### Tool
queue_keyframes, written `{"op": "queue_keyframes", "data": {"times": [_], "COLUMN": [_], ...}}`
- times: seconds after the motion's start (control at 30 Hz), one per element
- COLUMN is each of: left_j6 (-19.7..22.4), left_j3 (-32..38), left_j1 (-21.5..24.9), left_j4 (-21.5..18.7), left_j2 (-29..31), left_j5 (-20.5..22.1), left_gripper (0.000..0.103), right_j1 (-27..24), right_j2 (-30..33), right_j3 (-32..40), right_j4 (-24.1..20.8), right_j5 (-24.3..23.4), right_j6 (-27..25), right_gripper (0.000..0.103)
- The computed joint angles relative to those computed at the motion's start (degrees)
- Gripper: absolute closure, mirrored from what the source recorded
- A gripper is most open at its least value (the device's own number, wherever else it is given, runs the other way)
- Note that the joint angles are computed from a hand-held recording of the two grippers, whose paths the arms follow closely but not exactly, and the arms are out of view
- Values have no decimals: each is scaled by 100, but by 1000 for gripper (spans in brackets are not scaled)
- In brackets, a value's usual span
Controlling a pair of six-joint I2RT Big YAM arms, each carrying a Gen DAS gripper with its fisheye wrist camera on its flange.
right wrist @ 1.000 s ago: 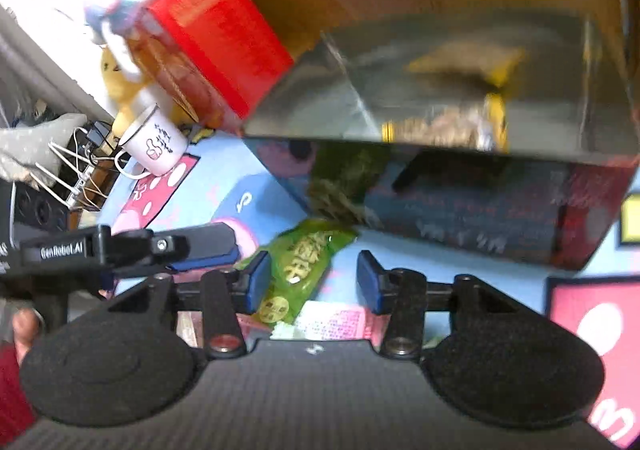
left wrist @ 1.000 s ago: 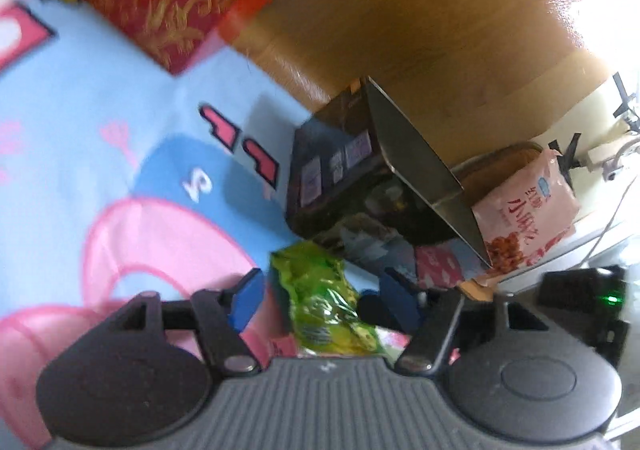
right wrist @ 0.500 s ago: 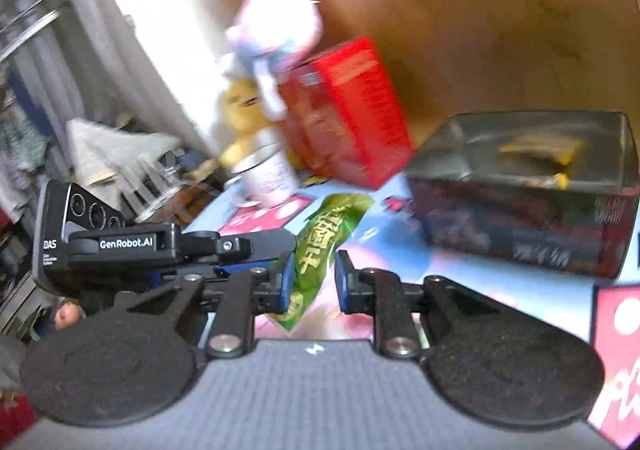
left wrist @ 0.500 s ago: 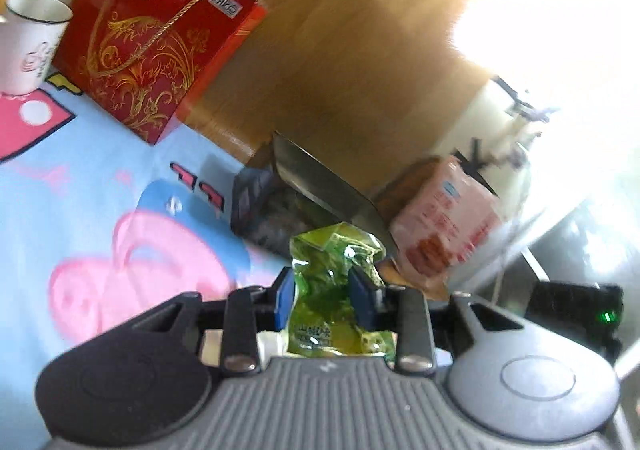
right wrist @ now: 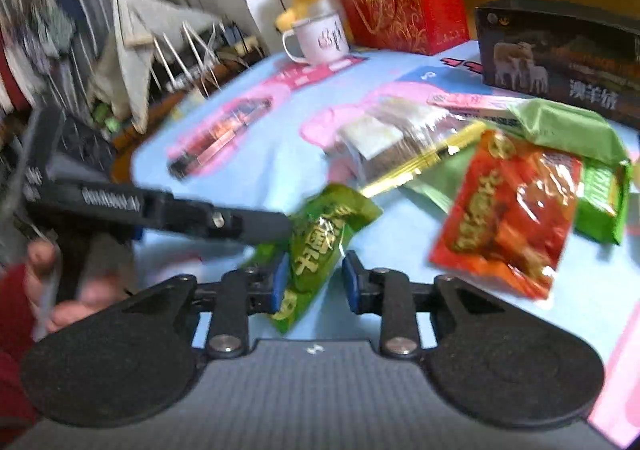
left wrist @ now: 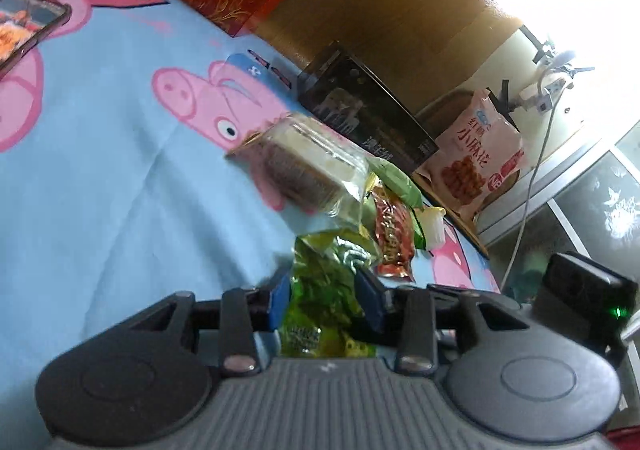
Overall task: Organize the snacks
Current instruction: 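Grasp the green snack bag on the sheet with the left tool, then carry the green snack bag over the black tin and open the left tool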
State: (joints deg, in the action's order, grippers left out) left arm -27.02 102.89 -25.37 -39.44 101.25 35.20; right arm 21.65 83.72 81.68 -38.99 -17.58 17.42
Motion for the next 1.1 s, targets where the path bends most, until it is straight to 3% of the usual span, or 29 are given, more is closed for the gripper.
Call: {"op": "queue_keyframes", "data": {"times": [0.1, 0.2, 0.33, 0.43, 0.5, 0.57, 0.63, 0.73, 0.83, 0.87, 0.93, 0.97, 1.1], "left_j6": [-35, -66, 17, -170, -426, -779, -952, -974, -912, -862, -815, -845, -1180], "left_j3": [21, 55, -93, -192, -257, -346, -408, -417, -375, -382, -393, -409, -453], "left_j1": [47, 20, -89, -74, -37, 28, 73, 67, 48, 37, 27, 26, 105], "left_j4": [37, 28, 151, 283, 403, 610, 794, 881, 840, 826, 834, 866, 1054], "left_j2": [20, 80, -20, -74, -96, -89, -78, -71, -43, -53, -60, -66, -72], "left_j5": [127, 321, 136, 38, 74, 251, 352, 295, 250, 218, 192, 186, 486], "left_gripper": [46, 46, 46, 46, 46, 46, 46, 41, 45, 46, 46, 46, 46], "right_j1": [96, 223, 395, 474, 392, 271, 158, -90, -270, -269, -190, -161, -215], "right_j2": [-201, -232, -168, -131, -135, -178, -236, -278, -130, -59, 146, 175, 166], "right_j3": [-161, -274, -344, -394, -442, -550, -678, -891, -987, -949, -627, -560, -623], "right_j4": [-64, 69, 389, 647, 826, 1086, 1399, 1998, 2421, 2371, 1743, 1667, 1967], "right_j5": [155, 415, 714, 1040, 955, 748, 443, -386, -1187, -1277, -1133, -1063, -1280], "right_j6": [-439, -679, -796, -796, -552, -207, 177, 1206, 2128, 2286, 2112, 2088, 2434], "right_gripper": [35, 33, 34, 43, 58, 66, 69, 69, 77, 77, 81, 85, 88]}}
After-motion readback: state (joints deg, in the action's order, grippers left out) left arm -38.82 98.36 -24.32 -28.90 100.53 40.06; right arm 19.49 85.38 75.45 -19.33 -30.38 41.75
